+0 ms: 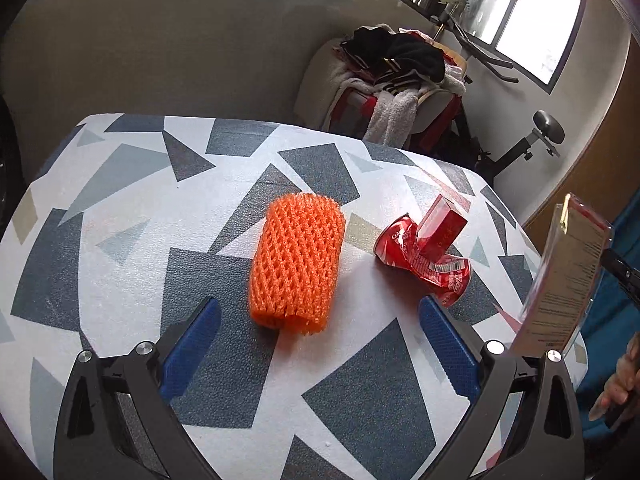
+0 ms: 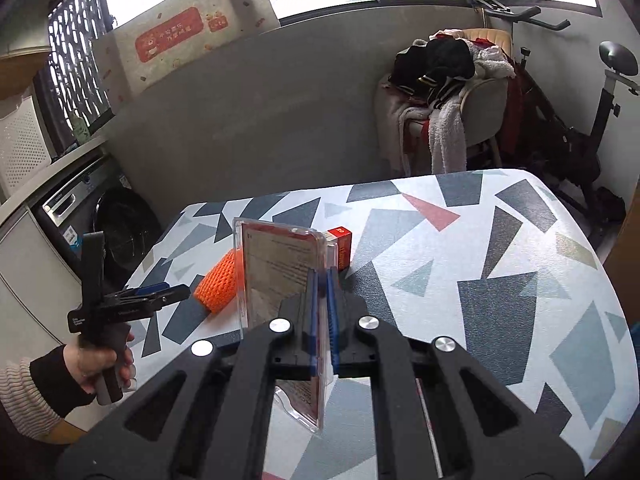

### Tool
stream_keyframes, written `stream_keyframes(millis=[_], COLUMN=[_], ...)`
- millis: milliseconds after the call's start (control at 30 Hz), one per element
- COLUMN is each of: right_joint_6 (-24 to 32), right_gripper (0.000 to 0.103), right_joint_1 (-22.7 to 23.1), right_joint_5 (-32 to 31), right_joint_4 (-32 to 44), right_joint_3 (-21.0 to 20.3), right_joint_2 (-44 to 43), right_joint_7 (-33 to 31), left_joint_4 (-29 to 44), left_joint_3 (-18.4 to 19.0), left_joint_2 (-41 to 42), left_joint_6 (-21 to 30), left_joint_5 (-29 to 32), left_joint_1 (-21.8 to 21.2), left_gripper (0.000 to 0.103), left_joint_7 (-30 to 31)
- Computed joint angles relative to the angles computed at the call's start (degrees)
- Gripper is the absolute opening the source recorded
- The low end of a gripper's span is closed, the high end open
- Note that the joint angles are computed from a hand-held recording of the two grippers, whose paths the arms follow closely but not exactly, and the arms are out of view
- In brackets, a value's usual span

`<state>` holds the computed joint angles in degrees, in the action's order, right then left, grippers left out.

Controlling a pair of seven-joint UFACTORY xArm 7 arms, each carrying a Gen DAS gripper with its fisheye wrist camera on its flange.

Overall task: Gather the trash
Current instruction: 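Grasp the clear red-backed plastic package with the right tool and lift it, then grasp the orange foam net sleeve with the left tool while the right tool holds the package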

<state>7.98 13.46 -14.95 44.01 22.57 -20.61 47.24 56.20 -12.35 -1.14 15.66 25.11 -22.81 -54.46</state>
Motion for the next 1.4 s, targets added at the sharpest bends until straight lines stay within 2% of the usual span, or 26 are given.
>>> stream_keyframes(millis=[100,267,300,367,400,500,533,800,933,1033,1133,1400], right_joint_6=[-0.4,-0.8,-0.8,-1.0,-0.9,-0.7,-0.7,-1.0,-0.3,0.7,2.4,5.6], right_gripper=[0.009,0.009,0.009,0.009,0.009,0.009,0.009,0.009,0.009,0.009,0.009,0.009], right_joint_1=[-0.2,1.1,1.2,1.5,1.5,1.4,1.4,2.8,4.0,5.3,7.2,12.5], right_joint_5=[-0.2,1.9,2.3,3.2,3.5,4.2,4.4,6.3,7.0,7.4,7.7,8.8], right_joint_4=[-2.1,-5.2,-5.7,-6.7,-7.1,-7.8,-8.0,-8.1,-7.8,-7.8,-7.8,-7.4], right_joint_3=[0.0,-1.5,-1.7,-2.2,-2.1,-2.0,-2.0,-1.5,-1.1,-0.8,-0.5,0.7], right_joint_2=[-1.8,-4.3,-4.8,-5.7,-6.1,-7.0,-7.1,-7.8,-8.2,-8.9,-9.3,-10.5], right_joint_7=[0.0,-1.0,-1.2,-1.7,-1.9,-2.4,-2.5,-3.0,-3.1,-3.2,-3.7,-4.5], left_joint_4=[6.5,16.2,17.7,19.1,19.2,17.1,16.5,5.1,-1.8,-8.8,-14.5,-23.8], left_joint_3=[0.8,3.6,4.1,4.1,4.1,5.3,5.2,2.1,-0.8,-3.0,-7.4,-14.0], left_joint_2=[6.0,14.1,15.2,16.8,17.2,15.6,14.9,2.1,-6.7,-14.6,-22.2,-38.2], left_joint_6=[3.4,11.1,12.7,14.3,15.1,13.5,13.5,6.9,5.4,3.0,4.0,8.3], left_joint_5=[0.0,-0.6,-0.7,-3.4,-4.8,-3.7,-4.0,-7.8,-9.7,-13.5,-13.6,-18.0], left_joint_1=[-0.4,-3.5,-4.1,-4.1,-4.1,-5.2,-5.2,-3.8,-3.2,-3.4,-2.2,-4.6], left_gripper=[0.094,0.089,0.085,0.067,0.052,0.034,0.032,0.030,0.030,0.030,0.030,0.030], left_joint_7=[1.1,4.5,5.1,7.8,8.9,8.5,9.1,11.6,10.3,9.1,5.0,-3.6])
